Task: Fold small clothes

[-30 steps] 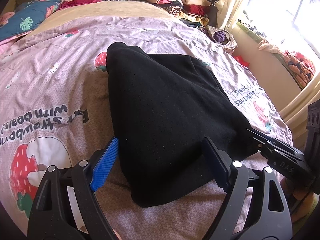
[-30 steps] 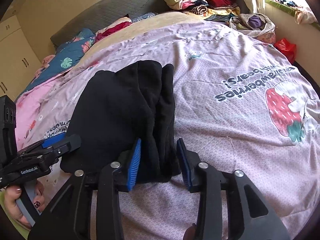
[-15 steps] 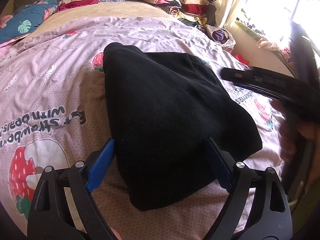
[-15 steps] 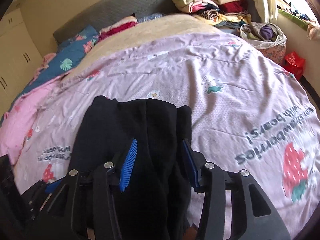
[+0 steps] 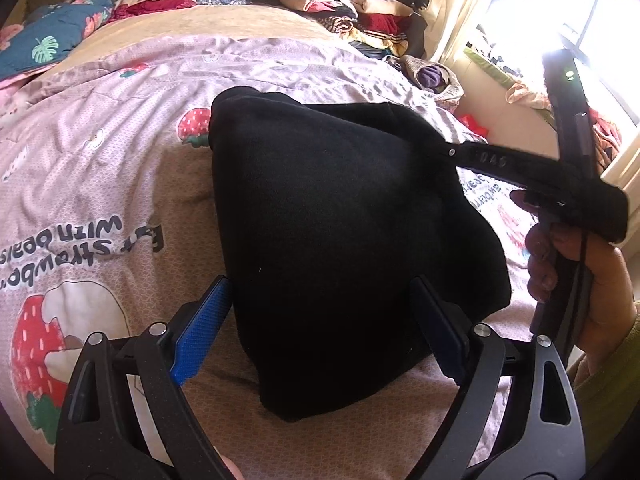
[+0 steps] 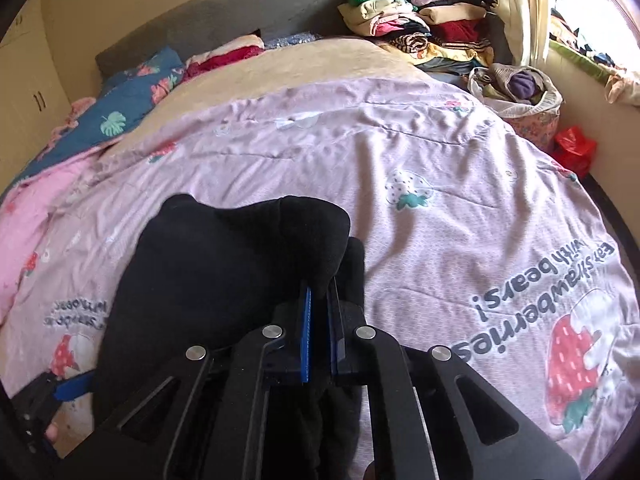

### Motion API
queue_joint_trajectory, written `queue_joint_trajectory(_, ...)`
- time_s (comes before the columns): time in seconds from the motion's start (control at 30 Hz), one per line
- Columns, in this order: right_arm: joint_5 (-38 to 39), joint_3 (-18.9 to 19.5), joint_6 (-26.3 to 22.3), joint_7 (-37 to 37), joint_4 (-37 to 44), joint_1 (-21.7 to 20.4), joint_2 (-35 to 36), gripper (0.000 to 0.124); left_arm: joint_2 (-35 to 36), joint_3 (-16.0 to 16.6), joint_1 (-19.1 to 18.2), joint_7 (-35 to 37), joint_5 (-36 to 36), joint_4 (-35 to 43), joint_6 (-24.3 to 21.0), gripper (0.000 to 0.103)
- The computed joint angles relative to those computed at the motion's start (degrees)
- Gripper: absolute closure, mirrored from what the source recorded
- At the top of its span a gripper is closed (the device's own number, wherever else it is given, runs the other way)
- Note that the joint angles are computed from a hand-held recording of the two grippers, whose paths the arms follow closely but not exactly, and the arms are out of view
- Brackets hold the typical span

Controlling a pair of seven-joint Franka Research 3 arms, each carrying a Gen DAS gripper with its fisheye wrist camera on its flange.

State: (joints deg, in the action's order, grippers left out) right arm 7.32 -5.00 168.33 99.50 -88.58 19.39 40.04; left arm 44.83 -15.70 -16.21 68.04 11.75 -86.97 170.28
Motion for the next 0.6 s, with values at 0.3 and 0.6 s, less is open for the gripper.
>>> queue_joint_trajectory(0.3, -0.55, -1.06, 0.8, 3.37, -5.95, 0.93, -3.19, 0.085, -2.19, 1.14, -0.74, -1.18, 0.82, -2.55, 0.4, 0.014)
queue_joint_trajectory(0.6, 5.37, 3.22, 15.11, -0.44, -28.16, -0.53, -19.47, 0.033, -8.31, 2.95, -1.85, -4.2, 2.89, -9.87, 4.28, 0.009)
